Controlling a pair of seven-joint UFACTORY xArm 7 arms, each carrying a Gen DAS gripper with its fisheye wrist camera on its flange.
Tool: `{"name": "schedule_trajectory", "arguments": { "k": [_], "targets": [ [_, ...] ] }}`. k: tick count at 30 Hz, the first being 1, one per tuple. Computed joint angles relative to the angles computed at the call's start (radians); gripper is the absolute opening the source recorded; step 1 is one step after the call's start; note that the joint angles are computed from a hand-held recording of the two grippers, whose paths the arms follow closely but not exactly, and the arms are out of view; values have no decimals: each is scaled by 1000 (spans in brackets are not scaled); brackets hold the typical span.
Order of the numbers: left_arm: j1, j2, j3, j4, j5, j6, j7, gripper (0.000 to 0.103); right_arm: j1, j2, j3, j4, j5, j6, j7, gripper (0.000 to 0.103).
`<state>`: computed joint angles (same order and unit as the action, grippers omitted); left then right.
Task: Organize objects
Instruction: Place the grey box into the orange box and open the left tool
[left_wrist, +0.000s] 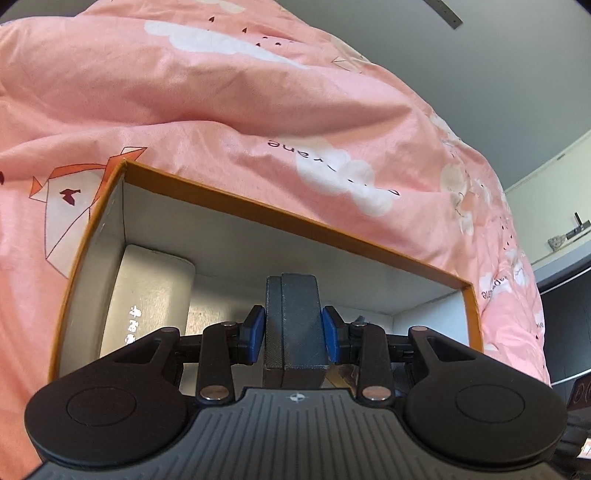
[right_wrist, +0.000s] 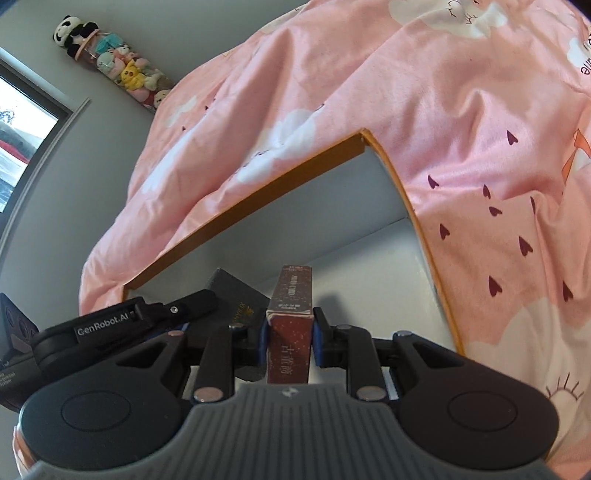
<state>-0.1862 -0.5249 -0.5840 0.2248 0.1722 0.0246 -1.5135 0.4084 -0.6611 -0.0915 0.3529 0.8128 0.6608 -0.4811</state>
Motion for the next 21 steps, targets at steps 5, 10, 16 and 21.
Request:
{"name": "schedule_trajectory", "arguments": {
  "k": [5,10,16,21],
  "targets": [
    [53,-2,-49,29,49,62,-16,37,17,51,-4,10,30,-18,-38,24],
    [11,7,-15,86,93,219,9,41,19,70,20,11,45,-40,-52,24],
    [-81,14,73,102,135,313,38,42,19,66,31,2,37,-45,-40,24],
    [-198,23,158,132,122,426,179,45,20,65,35,2,33,-42,-9,25]
  ]
}}
